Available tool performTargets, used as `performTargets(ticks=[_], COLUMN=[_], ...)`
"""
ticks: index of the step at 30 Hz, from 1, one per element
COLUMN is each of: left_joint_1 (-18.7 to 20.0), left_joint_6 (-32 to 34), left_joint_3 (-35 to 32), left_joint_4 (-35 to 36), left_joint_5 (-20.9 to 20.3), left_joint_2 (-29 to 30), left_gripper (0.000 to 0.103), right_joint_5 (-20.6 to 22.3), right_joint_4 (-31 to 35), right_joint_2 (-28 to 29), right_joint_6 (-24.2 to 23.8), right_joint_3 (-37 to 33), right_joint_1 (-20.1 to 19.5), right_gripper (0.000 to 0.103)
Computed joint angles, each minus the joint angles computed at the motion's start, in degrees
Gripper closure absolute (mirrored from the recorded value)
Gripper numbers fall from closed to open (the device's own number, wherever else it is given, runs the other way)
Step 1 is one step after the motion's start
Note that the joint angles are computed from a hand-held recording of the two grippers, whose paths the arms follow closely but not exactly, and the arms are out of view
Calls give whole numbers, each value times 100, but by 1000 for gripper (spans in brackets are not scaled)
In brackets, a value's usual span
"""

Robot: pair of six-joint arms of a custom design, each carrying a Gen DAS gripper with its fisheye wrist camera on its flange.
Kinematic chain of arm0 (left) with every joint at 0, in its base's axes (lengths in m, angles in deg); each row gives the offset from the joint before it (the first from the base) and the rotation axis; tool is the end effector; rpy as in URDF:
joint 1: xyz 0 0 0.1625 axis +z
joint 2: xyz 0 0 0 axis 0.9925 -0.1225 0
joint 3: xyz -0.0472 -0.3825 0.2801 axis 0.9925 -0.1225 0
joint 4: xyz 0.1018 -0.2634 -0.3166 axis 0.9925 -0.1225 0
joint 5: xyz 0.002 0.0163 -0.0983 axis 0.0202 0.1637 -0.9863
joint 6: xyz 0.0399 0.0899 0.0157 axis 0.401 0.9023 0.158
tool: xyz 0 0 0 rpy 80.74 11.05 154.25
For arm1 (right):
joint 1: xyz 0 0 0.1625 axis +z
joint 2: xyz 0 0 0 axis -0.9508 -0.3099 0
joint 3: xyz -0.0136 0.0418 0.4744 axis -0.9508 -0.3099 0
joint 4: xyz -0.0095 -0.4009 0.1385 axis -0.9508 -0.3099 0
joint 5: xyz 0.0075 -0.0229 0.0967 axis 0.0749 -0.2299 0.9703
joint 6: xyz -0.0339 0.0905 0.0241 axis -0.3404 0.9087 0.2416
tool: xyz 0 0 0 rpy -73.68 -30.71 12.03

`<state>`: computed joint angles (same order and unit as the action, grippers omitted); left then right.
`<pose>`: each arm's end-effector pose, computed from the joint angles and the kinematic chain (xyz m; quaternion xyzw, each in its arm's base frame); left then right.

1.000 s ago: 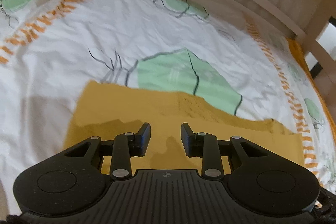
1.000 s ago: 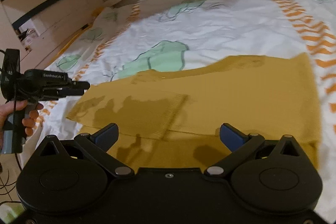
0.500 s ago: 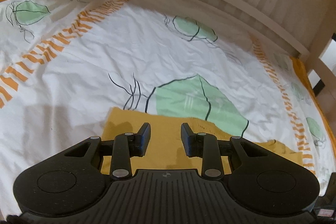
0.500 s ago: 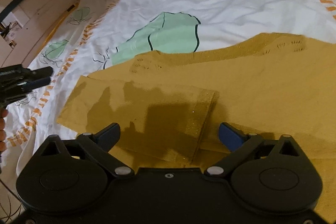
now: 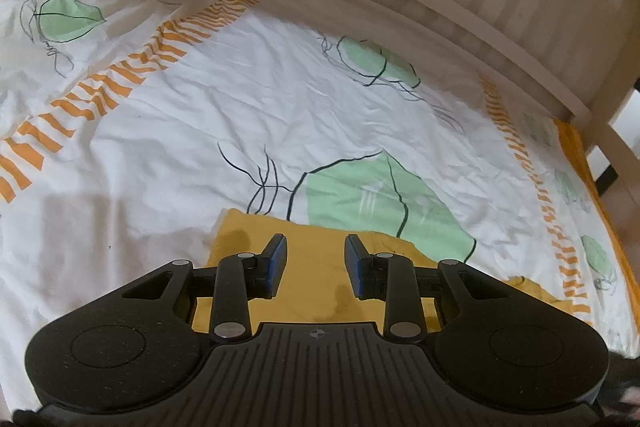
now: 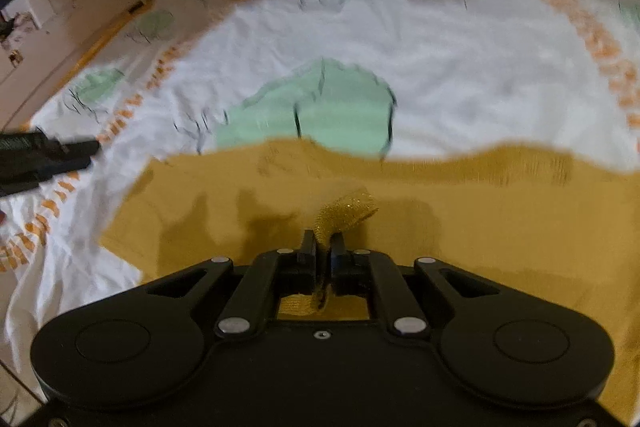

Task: Fold small clothes

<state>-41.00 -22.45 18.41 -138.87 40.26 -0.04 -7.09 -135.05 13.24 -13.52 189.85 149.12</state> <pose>-0.3266 -0.5853 0.0490 0.0012 0.8686 -0.4338 0.2396 -0.0077 -0.5972 0.3167 0.2486 -0.9174 0.2517 0.1824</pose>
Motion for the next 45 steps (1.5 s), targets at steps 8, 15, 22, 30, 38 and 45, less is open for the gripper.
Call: performTargets(ticks=[8, 15, 22, 30, 38, 45], left_joint_1=[53, 93, 86, 109, 189, 348], left_joint_6=[-246, -232, -74, 104, 374, 52], left_joint_3=[51, -39, -146, -345, -516, -551], left_joint_4=[78, 338, 594, 1088, 1234, 1371], left_joint_5=[36, -57, -105, -264, -534, -869], left_joint_2=[-74, -32, 61, 214, 429, 531], left_gripper=[72, 72, 72, 72, 72, 72], right_joint_5=[114, -213, -516, -718, -830, -640], right_joint_4=[141, -69, -110, -232, -370, -666], right_joint_2=[-282, -317, -278, -110, 28, 24], right_joint_6=[-178, -112, -63, 63, 8, -185], right_joint_3=[-389, -694, -850, -860, -792, -643], right_joint_1=[174, -6, -240, -605, -830, -967], right_gripper=[91, 91, 91, 91, 91, 90])
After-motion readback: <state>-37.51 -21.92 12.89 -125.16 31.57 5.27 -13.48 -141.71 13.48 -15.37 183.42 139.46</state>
